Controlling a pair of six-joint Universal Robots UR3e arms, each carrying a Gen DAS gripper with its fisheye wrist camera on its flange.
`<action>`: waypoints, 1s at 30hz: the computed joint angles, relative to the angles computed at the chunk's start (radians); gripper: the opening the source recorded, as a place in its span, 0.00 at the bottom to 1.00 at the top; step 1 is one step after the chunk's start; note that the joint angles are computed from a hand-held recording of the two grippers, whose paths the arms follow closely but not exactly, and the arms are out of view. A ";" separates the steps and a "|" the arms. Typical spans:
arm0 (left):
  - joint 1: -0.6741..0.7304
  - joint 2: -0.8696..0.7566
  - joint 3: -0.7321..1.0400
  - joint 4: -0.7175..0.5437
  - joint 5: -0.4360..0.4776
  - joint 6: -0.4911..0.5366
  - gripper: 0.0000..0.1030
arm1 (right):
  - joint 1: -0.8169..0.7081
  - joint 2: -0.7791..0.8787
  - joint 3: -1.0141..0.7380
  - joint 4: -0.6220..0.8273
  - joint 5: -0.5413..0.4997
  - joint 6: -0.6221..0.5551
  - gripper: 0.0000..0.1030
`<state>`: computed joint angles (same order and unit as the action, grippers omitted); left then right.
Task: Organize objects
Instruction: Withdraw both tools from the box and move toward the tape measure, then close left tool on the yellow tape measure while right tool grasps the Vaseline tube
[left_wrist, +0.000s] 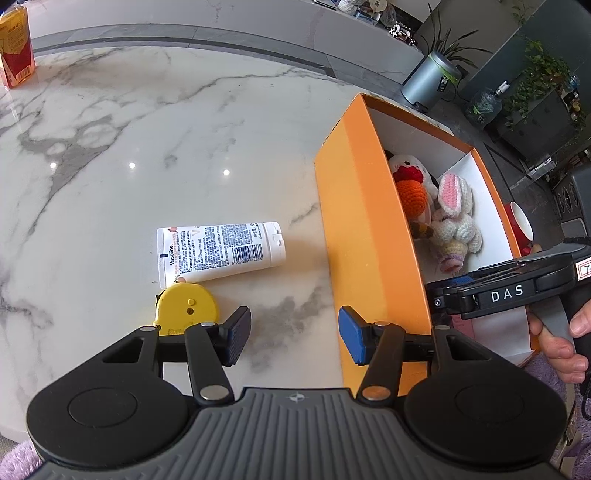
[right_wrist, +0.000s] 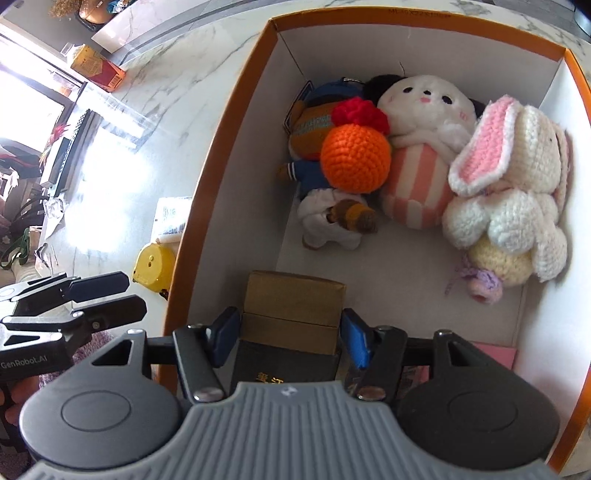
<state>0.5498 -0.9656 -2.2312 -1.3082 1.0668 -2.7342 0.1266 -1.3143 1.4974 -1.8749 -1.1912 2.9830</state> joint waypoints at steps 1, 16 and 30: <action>0.000 0.000 -0.001 0.000 -0.001 0.001 0.60 | 0.002 -0.002 -0.006 0.011 -0.002 -0.001 0.60; 0.036 0.066 0.027 -0.084 -0.006 0.064 0.60 | 0.000 -0.013 -0.036 0.058 0.040 -0.021 0.50; 0.134 0.093 -0.051 -0.031 0.126 0.248 0.68 | 0.207 0.073 -0.299 0.019 -0.010 -0.231 0.47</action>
